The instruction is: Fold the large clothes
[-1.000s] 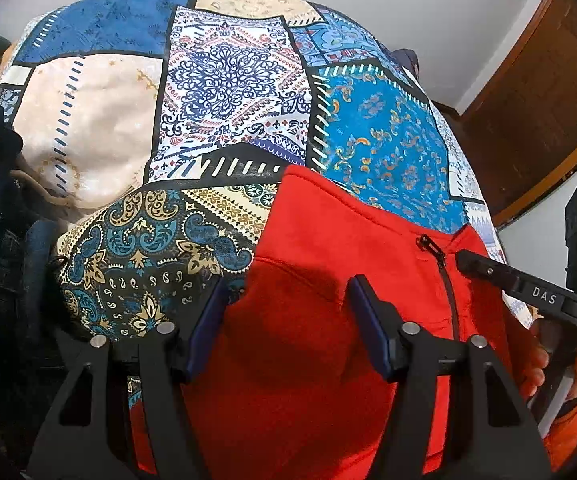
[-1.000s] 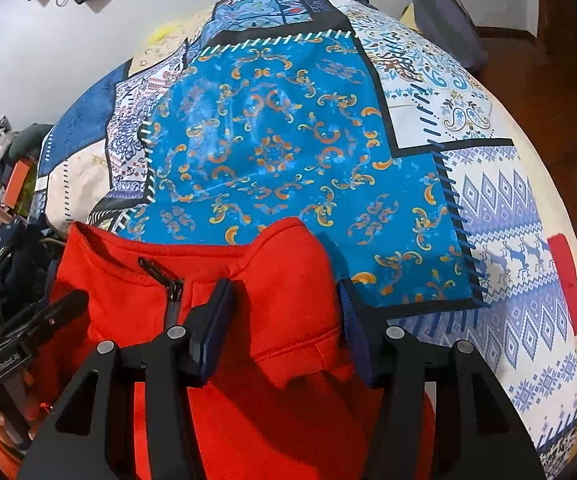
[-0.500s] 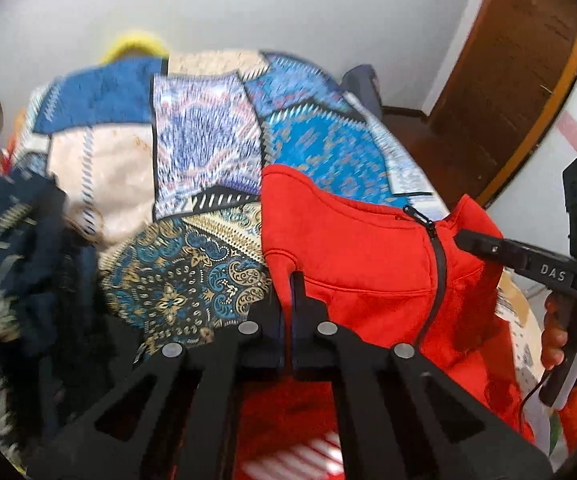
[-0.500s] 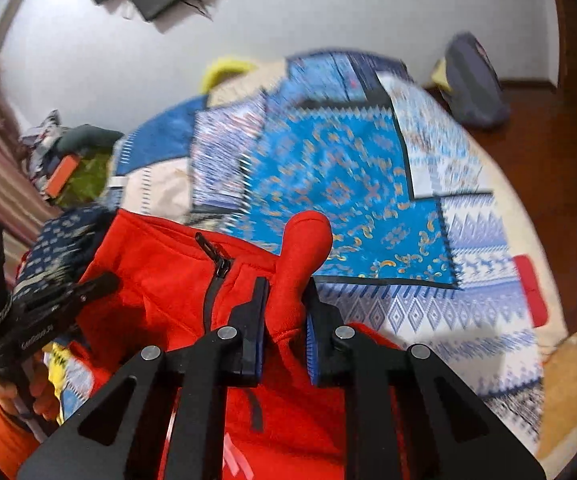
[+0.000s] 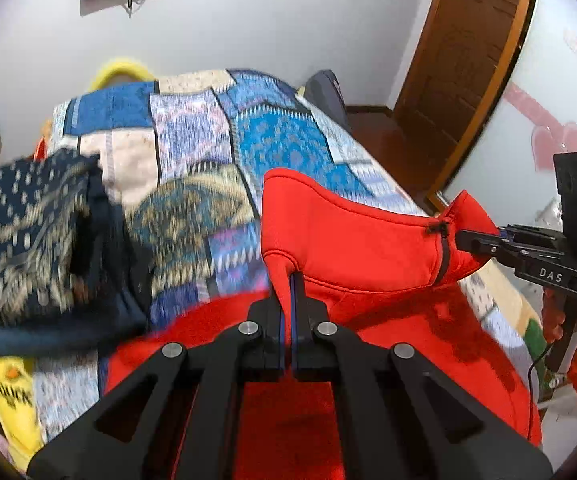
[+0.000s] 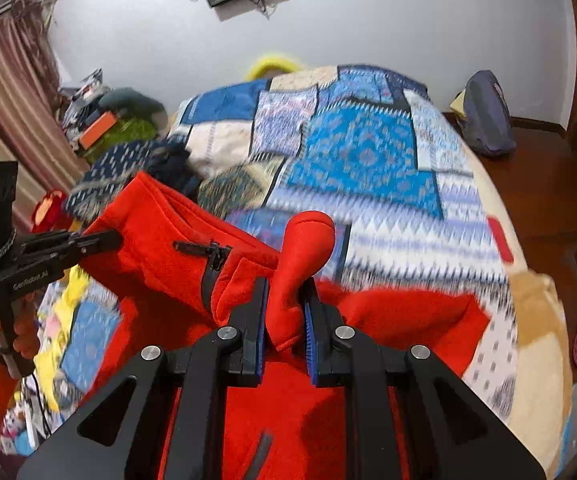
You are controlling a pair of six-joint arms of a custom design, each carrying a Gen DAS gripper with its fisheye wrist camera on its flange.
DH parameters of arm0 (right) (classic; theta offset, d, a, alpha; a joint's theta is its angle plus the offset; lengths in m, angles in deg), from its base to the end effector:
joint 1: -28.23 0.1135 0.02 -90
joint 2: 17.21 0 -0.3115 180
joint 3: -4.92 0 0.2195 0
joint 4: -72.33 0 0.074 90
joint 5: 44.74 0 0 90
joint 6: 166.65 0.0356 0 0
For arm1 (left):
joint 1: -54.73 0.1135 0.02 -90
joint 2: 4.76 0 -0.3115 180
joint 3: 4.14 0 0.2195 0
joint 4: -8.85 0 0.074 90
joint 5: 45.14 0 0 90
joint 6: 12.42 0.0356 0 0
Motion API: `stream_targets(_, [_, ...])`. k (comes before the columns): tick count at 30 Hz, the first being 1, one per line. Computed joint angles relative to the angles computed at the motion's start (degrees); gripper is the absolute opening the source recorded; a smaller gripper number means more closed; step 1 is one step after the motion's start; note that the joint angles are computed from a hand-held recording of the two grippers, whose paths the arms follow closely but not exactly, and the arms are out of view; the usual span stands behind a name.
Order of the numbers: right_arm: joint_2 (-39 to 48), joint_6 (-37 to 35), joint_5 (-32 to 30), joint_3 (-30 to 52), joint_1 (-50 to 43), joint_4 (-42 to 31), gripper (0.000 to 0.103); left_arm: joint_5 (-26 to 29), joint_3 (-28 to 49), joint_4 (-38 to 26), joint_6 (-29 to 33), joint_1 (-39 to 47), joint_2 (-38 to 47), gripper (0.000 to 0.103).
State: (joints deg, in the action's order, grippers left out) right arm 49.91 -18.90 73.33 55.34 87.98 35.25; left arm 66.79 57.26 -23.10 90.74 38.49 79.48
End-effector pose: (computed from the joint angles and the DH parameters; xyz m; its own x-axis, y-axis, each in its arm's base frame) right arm 0.1008 0.1396 0.2524 -0.7430 0.2072 -0.6364 0.0117 0.9548 0.2972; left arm 0.2389 -0.0834 0.2508 -0.6577 0.4116 -0.6309 0.6325 0.7566 -0.1659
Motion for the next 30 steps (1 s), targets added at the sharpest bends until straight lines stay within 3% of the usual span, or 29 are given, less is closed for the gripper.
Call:
stream_targets(4, [3.8, 9.6, 4.1, -1.6, 10.0, -1.4, 0.014, -0.3, -8.4, 2.2, 2.4, 0.9, -2.9, 0.000])
stream_targets(11, [9.9, 18.5, 1.2, -4.5, 17.9, -0.4, 0.021, -6.1, -23.1, 11.6, 4.7, -0.2, -2.5, 0.002])
stream_targets(15, [10.2, 25.2, 0.3, -4.8, 22.9, -4.7, 0.029, -6.9, -29.1, 15.5, 6.4, 1.4, -3.1, 0.015])
stream_targets(20, [6.8, 31.7, 0.0, -4.6, 27.3, -9.7, 0.029, -4.5, -30.0, 10.6, 9.5, 8.0, -10.7, 0.035])
stream_targets(24, [4.2, 38.6, 3.3, -2.9, 32.1, -16.5, 0.030, -3.2, -27.5, 3.9, 14.3, 14.9, -16.9, 0.054])
stream_targets(30, [1.7, 46.4, 8.3, 0.5, 33.2, -27.2, 0.030, -0.8, -21.5, 0.4, 18.4, 26.3, -15.2, 0.059])
